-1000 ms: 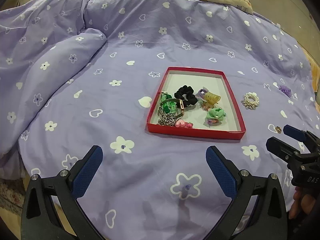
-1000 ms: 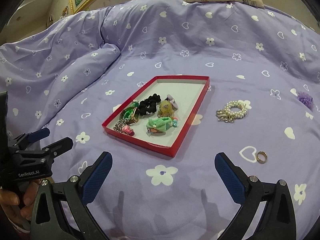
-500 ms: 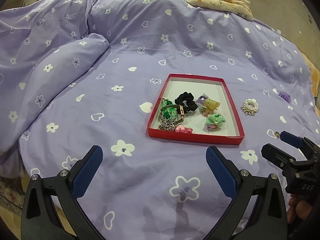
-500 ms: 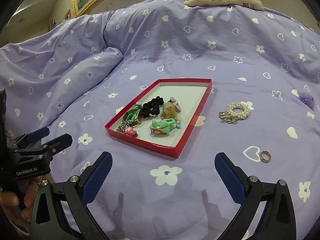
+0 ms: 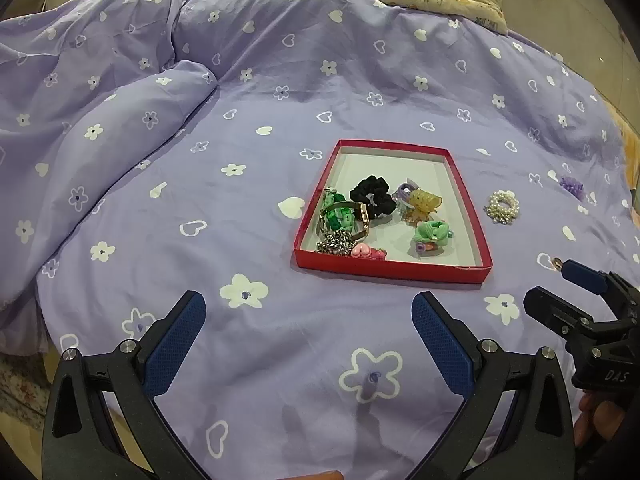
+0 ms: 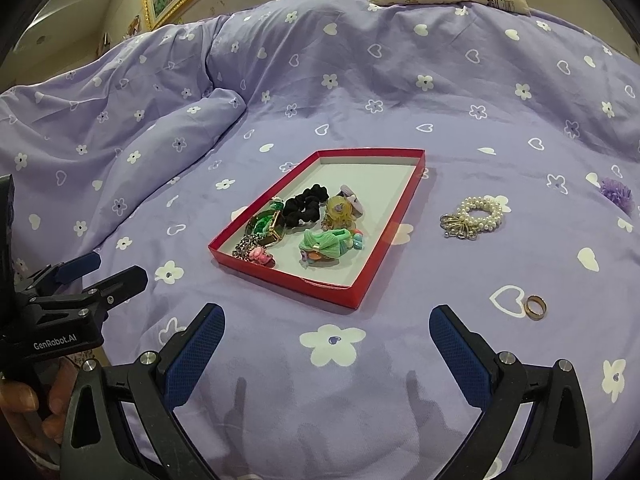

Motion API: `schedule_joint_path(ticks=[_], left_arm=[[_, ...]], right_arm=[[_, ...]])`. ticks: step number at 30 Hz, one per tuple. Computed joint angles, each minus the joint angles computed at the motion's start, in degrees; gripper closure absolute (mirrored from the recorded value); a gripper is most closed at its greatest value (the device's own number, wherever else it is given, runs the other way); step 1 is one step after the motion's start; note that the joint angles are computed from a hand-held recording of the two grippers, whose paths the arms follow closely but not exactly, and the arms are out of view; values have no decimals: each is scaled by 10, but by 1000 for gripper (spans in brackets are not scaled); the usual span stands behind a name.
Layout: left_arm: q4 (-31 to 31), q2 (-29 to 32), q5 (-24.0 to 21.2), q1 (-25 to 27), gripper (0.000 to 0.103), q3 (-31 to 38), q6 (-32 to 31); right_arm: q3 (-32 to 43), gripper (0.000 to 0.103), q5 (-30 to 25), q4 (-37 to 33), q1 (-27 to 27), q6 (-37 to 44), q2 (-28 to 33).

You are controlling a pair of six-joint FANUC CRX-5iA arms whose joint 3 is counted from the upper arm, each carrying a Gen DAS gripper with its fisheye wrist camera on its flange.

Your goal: Organize jewelry

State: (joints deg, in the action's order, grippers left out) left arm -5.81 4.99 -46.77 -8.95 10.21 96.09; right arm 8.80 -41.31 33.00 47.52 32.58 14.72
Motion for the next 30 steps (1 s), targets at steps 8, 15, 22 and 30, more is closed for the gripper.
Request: schedule_joint_path(ticks=[8,15,22,30], left_arm=[[11,2,1,2,0,-2,-8],[7,3,-3,0,0,1,-8],[12,3,-3,1,0,0,-10],[16,3,-4,2,0,-2,-7]], right_arm=[[5,0,-5,-5,1,8,2],[6,0,-6,-2,3,9,4],[6,0,-8,1,4,9,4],[9,0,-13,-2,5,14,5]])
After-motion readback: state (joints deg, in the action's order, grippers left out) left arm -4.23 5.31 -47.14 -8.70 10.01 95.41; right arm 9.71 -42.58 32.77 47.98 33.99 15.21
